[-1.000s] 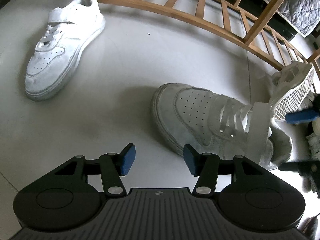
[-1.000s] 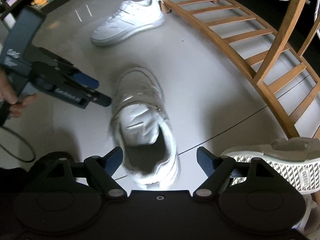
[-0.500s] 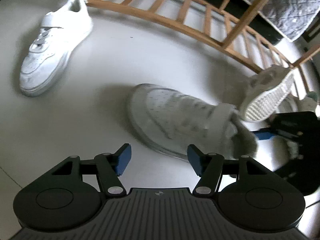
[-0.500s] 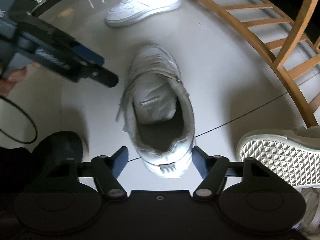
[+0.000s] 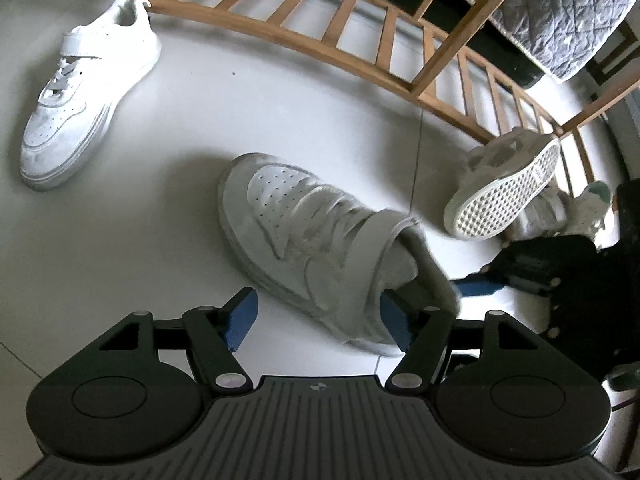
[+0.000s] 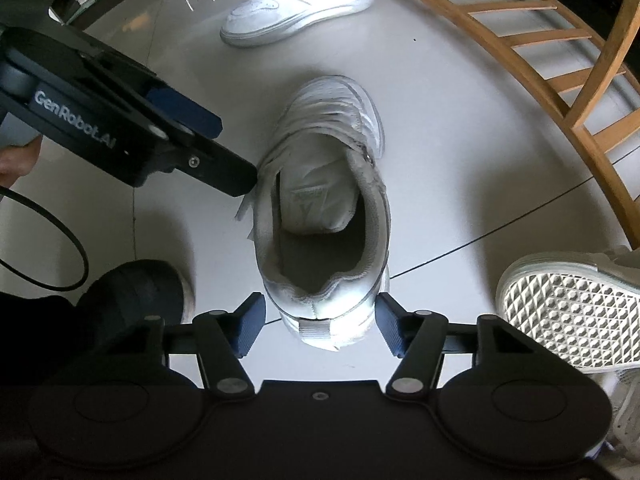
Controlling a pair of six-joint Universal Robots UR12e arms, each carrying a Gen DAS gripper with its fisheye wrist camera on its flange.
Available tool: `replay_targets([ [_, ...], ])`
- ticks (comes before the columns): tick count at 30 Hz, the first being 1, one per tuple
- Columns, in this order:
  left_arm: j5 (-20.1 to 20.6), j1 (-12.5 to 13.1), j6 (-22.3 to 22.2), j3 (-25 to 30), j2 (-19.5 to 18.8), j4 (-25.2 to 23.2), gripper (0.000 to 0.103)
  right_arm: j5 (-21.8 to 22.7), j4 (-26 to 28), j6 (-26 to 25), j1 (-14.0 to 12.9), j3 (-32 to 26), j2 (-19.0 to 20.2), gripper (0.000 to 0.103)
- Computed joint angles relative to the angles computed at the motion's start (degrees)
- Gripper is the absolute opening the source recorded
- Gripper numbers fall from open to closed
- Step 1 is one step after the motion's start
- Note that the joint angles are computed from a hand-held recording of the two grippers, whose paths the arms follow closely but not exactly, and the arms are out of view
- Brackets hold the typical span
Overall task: Organize scattered shoes
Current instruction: 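Grasp the sneaker heel with the left gripper and lift while the right gripper opens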
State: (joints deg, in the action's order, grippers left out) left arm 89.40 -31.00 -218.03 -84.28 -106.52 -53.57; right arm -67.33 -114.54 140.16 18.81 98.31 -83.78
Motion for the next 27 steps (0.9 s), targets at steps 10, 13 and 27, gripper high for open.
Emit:
replay_targets([
  [10,-1.7,2.2,2.3,-5.0,3.1,0.2,0.064,1.7,1.5,-2.1,0.3,0.0,-0.3,0.064],
  [13,-2.9,3.4,4.9,-8.4,6.4,1.2,0.063,1.8,1.0,-1.7,0.1,0.0,-0.4,0.064],
  [27,0.6,7.6,14.6,-17.3,19.1,-3.7,0.042,1.8,0.3,-1.1,-0.6,0.9,-1.2,0.067],
])
